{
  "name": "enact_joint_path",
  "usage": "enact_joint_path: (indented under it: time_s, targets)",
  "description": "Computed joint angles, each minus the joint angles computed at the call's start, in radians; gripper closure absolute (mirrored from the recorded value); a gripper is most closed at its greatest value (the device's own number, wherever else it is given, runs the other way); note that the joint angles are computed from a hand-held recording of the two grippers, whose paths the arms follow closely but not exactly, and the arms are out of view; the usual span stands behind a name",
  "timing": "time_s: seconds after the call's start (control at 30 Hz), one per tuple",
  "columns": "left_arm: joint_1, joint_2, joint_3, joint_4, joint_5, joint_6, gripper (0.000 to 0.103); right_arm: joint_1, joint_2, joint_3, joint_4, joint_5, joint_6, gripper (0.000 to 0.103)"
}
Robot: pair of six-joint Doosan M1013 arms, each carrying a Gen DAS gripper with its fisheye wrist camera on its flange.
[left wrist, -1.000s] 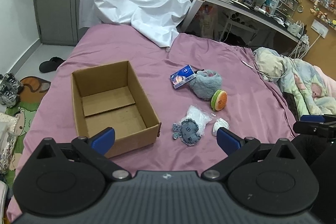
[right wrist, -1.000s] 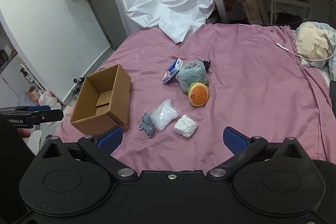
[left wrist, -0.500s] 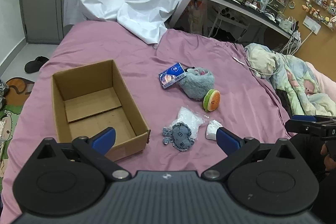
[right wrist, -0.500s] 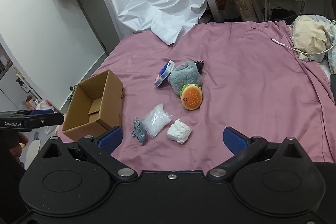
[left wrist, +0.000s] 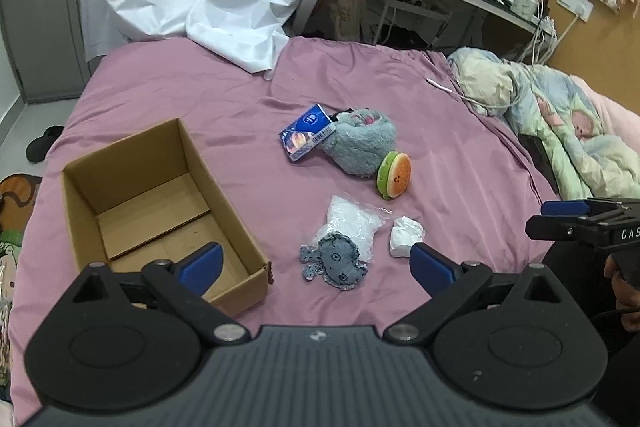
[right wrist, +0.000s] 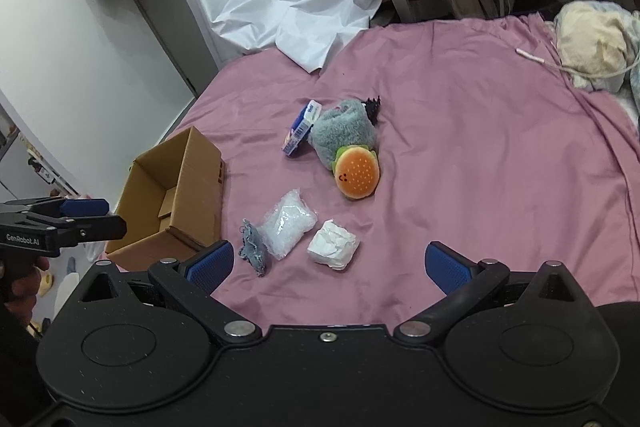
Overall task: Organize soft objects
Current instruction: 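Reach the left tool to the grey plush octopus while the right tool approaches the white tissue bundle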
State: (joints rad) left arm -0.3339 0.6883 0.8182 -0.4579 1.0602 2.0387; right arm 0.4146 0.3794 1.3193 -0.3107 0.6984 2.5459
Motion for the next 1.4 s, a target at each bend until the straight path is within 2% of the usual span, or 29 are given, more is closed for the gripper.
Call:
enact_joint_path:
  time_s: [0.17,0.37,0.53,0.63,0.83,1.27,1.4]
  targets:
    - [-0.011,0.022,-0.02,0.009,-0.002,0.02,0.005,-0.008,0.008,0.006,0.017,-0.005,0.006,0.002]
    - [-0.022,0.057,-0.063,0.015,0.031,0.036,0.016,-0.019,0.017,0.014,0.073,-0.033,-0.021,0.013]
    - [-0.03,0.08,-0.09,-0.009,0.057,0.068,0.028,-0.031,0.03,0.012,0.133,-0.041,-0.051,0.027]
    - [-0.035,0.097,-0.112,-0.006,0.078,0.066,0.034,-0.036,0.038,0.007,0.167,-0.043,-0.07,0.032]
    - [-0.047,0.139,-0.168,0.014,0.136,0.048,0.037,-0.044,0.055,-0.003,0.215,-0.04,-0.098,0.039]
    - [-0.08,0.222,-0.288,0.133,0.237,0.008,0.045,-0.057,0.093,-0.034,0.288,-0.009,-0.139,0.04]
    - [-0.087,0.238,-0.309,0.174,0.255,-0.015,0.056,-0.059,0.101,-0.042,0.302,-0.005,-0.148,0.04]
